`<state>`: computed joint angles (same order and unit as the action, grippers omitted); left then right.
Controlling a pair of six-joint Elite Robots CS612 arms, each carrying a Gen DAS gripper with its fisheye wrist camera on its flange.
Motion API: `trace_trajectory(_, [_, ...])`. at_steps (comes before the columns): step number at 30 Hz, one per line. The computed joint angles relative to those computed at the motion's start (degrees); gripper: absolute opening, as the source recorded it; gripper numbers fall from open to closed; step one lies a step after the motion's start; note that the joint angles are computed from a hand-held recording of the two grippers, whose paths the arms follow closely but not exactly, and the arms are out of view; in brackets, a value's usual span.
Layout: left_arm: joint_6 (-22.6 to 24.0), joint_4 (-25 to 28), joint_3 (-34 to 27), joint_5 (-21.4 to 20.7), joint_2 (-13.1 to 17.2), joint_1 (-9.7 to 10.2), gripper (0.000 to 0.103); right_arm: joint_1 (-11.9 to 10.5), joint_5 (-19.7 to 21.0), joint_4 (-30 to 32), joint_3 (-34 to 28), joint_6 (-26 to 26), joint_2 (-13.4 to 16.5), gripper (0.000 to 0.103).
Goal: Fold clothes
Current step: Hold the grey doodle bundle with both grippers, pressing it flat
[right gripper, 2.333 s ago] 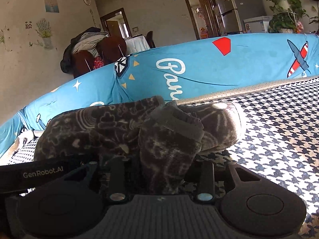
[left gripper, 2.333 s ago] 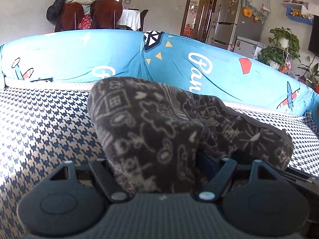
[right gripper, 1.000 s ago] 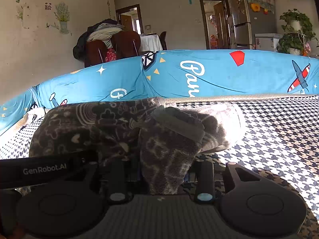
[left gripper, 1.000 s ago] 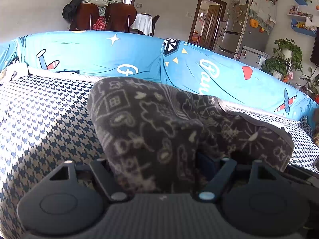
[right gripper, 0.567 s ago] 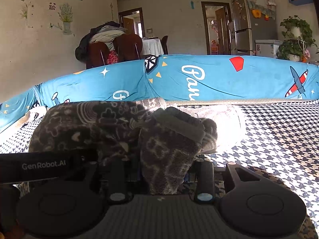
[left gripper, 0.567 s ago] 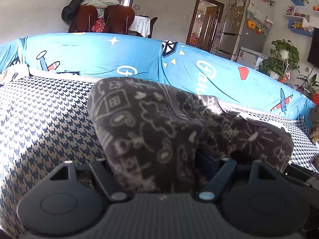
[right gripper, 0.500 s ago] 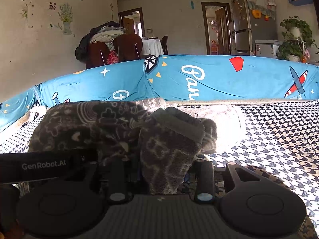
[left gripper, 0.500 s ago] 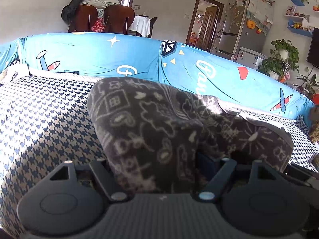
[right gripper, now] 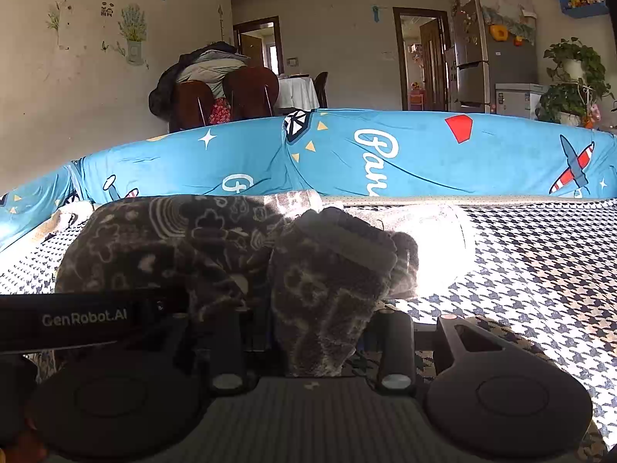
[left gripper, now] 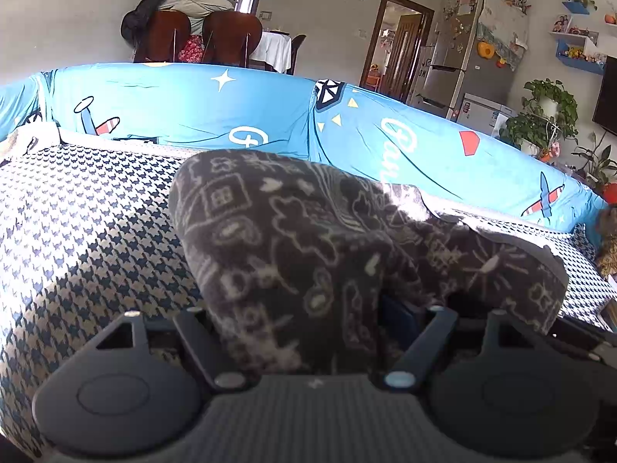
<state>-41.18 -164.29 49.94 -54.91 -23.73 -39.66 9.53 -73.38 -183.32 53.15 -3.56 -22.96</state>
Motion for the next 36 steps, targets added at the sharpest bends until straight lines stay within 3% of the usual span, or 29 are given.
trace_trajectory(36, [-0.62,0.69,-0.12,0.4,0.0,-0.11,0.076,0.24,-0.2,-0.38,0.22,-0.48,0.01,0.038])
